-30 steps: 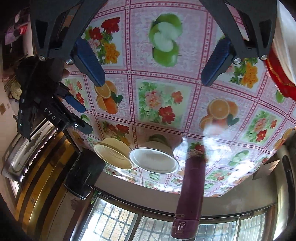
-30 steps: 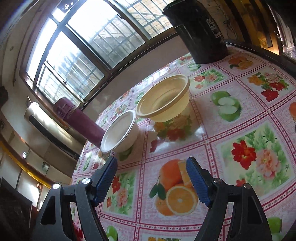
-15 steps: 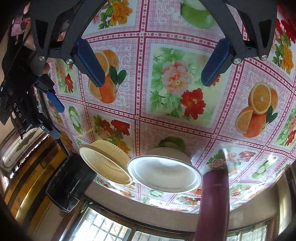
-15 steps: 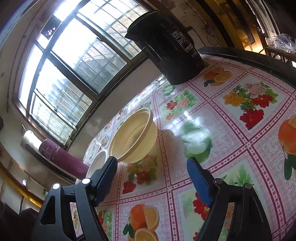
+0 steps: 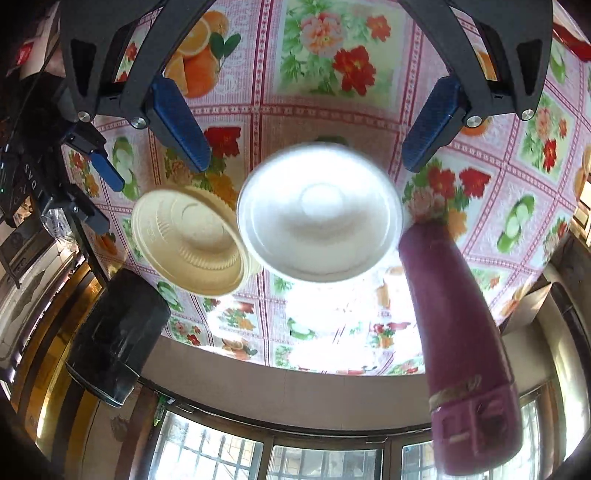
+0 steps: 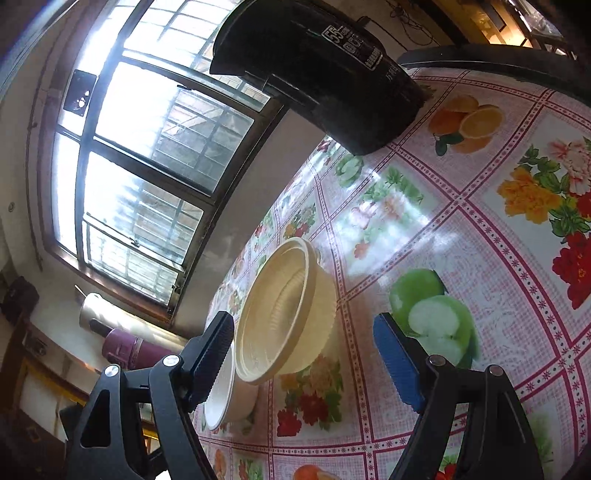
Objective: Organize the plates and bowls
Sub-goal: 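Move both tools back toward the cream plastic bowl beside the kettle, then close the left tool on the cream bowl rim while the right tool grips it too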
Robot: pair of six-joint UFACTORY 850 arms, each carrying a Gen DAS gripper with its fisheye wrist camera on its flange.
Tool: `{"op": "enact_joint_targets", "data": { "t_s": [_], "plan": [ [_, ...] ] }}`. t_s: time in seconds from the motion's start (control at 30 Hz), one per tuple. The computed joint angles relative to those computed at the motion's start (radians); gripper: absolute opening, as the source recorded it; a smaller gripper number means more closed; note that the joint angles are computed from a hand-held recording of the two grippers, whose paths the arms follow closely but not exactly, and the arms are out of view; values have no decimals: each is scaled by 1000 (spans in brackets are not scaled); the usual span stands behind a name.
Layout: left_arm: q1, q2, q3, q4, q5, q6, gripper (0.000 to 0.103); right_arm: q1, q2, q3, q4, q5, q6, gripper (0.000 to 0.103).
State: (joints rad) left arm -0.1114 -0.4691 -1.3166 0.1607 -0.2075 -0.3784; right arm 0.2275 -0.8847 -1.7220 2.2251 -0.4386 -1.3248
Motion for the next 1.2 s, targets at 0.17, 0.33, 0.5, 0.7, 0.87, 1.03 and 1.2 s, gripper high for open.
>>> {"op": "enact_joint_targets", "data": {
  "t_s": [0.17, 0.33, 0.5, 0.7, 0.87, 1.03, 1.2],
  "plan": [
    [-16, -116, -206, 82, -116, 15, 103, -13, -59, -91, -123, -10, 142, 80],
    [-4, -306, -516, -184, -329, 298, 103, -27, -79, -107, -94, -48, 149, 80],
    [-3, -474, -780, -258, -495, 341, 103, -32, -120, -175, -141, -100, 186, 80],
    [-3, -569, -909, -289, -555, 364, 103, -19, -112, -175, -115, -78, 136, 80],
    [-4, -625, -981, -335, -636, 396, 103, -27, -125, -182, -148, -87, 203, 80],
    [-6, -632, -990, -370, -676, 439, 103, -21, -141, -215, -216, -84, 244, 76],
    [-19, -646, -1010, -341, -705, 445, 103, -23, -159, -242, -266, -94, 290, 58]
  ]
}}
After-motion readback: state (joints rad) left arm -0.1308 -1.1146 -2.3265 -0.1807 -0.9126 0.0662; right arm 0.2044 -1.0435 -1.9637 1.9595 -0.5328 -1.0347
